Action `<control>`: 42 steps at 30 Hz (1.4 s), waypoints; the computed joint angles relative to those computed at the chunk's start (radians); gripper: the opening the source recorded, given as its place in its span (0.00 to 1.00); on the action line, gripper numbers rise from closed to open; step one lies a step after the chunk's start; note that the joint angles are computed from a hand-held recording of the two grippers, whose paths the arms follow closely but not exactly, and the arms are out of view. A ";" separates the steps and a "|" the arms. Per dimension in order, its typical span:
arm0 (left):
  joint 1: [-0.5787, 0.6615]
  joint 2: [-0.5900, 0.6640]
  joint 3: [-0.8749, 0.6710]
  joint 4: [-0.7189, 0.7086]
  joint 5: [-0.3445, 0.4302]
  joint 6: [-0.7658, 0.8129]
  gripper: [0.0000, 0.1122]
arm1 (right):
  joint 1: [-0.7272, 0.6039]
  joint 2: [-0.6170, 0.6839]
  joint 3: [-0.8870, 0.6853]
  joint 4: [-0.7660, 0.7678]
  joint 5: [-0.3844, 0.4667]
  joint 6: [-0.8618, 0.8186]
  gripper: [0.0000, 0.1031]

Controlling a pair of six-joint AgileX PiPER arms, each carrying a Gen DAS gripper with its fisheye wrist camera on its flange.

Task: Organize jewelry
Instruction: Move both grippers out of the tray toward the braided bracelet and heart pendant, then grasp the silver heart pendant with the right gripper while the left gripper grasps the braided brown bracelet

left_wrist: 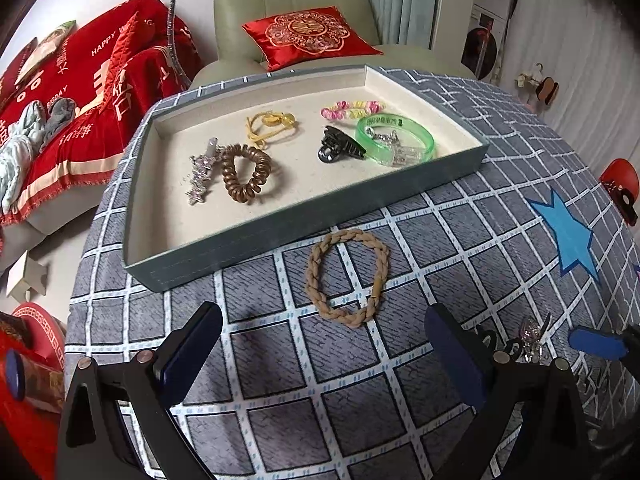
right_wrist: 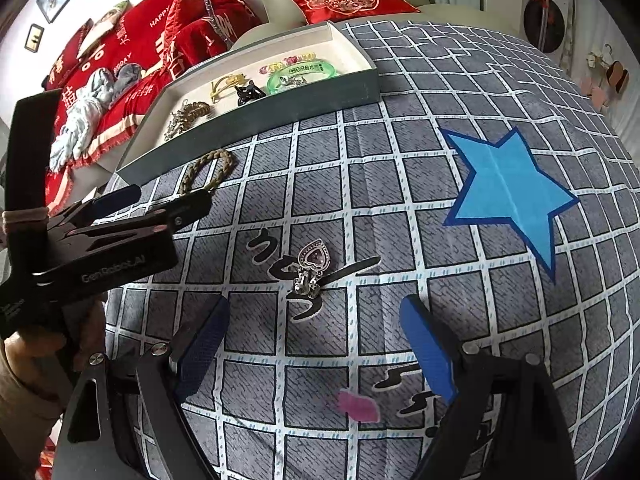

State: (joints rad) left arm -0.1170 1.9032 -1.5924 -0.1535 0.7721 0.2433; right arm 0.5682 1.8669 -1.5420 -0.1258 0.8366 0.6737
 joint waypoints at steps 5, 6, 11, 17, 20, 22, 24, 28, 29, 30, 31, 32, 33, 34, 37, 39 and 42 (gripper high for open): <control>-0.010 0.031 -0.025 0.022 0.009 -0.029 0.92 | 0.025 0.020 -0.025 -0.056 0.017 0.029 0.85; -0.010 0.033 -0.028 0.027 0.007 -0.039 0.92 | 0.029 0.026 -0.035 -0.061 0.022 0.029 0.85; -0.016 0.046 -0.045 0.033 0.008 -0.048 0.92 | 0.063 0.077 -0.103 -0.140 0.069 0.046 0.76; -0.026 0.054 -0.063 0.025 0.011 -0.047 0.79 | 0.085 0.120 -0.160 -0.220 0.118 0.074 0.64; -0.033 0.050 -0.064 0.015 0.014 -0.034 0.70 | 0.088 0.119 -0.159 -0.231 0.122 0.071 0.57; -0.036 0.044 -0.058 0.006 0.011 -0.021 0.64 | 0.089 0.117 -0.158 -0.233 0.123 0.068 0.53; -0.039 0.037 -0.048 0.000 0.006 -0.011 0.59 | 0.089 0.121 -0.164 -0.230 0.125 0.062 0.48; -0.045 0.030 -0.045 -0.006 0.009 0.002 0.47 | 0.093 0.124 -0.170 -0.230 0.127 0.059 0.45; -0.045 0.030 -0.045 -0.006 0.010 -0.001 0.47 | 0.094 0.125 -0.172 -0.228 0.129 0.057 0.44; -0.045 0.030 -0.045 -0.008 0.011 0.001 0.47 | 0.095 0.124 -0.173 -0.226 0.129 0.055 0.43; -0.045 0.028 -0.043 -0.009 0.010 0.001 0.40 | 0.096 0.124 -0.174 -0.225 0.129 0.054 0.41; -0.045 0.027 -0.042 -0.009 0.010 0.004 0.35 | 0.097 0.123 -0.172 -0.223 0.128 0.053 0.38; -0.044 0.027 -0.043 -0.011 0.014 0.006 0.35 | 0.097 0.122 -0.171 -0.221 0.126 0.050 0.34; -0.042 0.027 -0.045 -0.015 0.019 0.009 0.34 | 0.097 0.121 -0.171 -0.220 0.125 0.049 0.31; -0.040 0.022 -0.040 -0.024 0.023 0.021 0.24 | 0.096 0.116 -0.164 -0.208 0.116 0.043 0.18; -0.036 0.015 -0.031 -0.040 0.023 0.036 0.24 | 0.091 0.108 -0.155 -0.192 0.105 0.036 0.18; -0.028 -0.006 -0.007 -0.061 0.017 0.056 0.24 | 0.066 0.078 -0.114 -0.132 0.055 0.015 0.18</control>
